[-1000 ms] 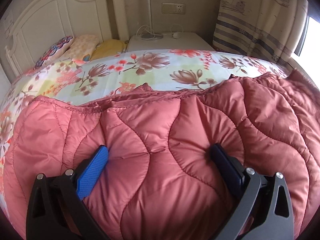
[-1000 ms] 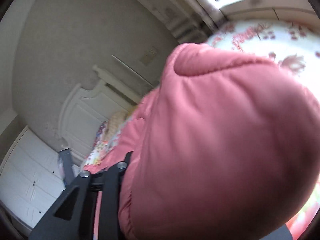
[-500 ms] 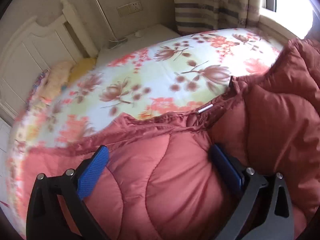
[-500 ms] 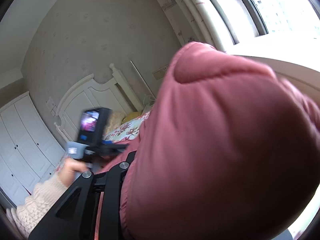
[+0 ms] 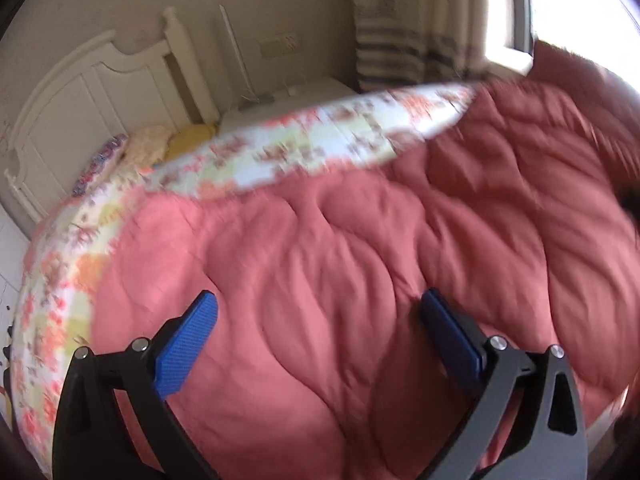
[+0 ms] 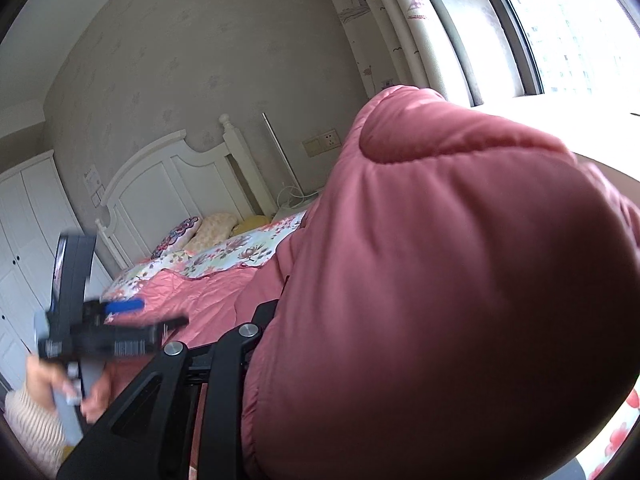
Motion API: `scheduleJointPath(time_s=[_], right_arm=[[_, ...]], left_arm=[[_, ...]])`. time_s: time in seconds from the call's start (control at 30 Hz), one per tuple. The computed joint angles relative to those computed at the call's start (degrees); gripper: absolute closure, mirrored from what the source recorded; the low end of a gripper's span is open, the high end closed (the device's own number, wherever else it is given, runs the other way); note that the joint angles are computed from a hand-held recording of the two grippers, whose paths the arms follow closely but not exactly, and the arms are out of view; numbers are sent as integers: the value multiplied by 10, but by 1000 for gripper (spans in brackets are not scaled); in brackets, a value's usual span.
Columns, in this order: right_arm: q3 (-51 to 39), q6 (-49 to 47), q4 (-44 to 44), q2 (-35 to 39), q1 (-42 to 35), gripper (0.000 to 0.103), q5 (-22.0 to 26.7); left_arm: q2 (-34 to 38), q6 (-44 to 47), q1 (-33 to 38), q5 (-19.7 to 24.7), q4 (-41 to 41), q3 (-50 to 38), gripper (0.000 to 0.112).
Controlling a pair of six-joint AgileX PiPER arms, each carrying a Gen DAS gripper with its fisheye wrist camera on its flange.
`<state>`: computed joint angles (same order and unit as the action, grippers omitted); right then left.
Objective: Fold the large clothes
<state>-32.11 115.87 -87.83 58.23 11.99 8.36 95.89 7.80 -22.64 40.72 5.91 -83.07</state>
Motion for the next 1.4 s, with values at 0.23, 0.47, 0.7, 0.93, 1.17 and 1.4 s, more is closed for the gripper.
scheduleJointPath(time_s=[0.23,0.47,0.7,0.93,1.17,1.4], right_arm=[[-23,-178,175,1,48,68,72],[-64,-178,162,25,165,68,217],[-123,-200,155,67,256,67,333],[-180,-233,142,114,328,67,419],[-240,-265,119,190,391,67,482],[-288,-322,132,252,379,67,463]], left_arm=[[8,30,17,4,-52,-25,12],[30,49,12,-63,-63,19,11],[32,116,35,-80,-136,31,11],[25,163,47,-100,-187,53,11],[18,173,47,-108,-198,63,11],[17,168,45,-105,-195,62,11]])
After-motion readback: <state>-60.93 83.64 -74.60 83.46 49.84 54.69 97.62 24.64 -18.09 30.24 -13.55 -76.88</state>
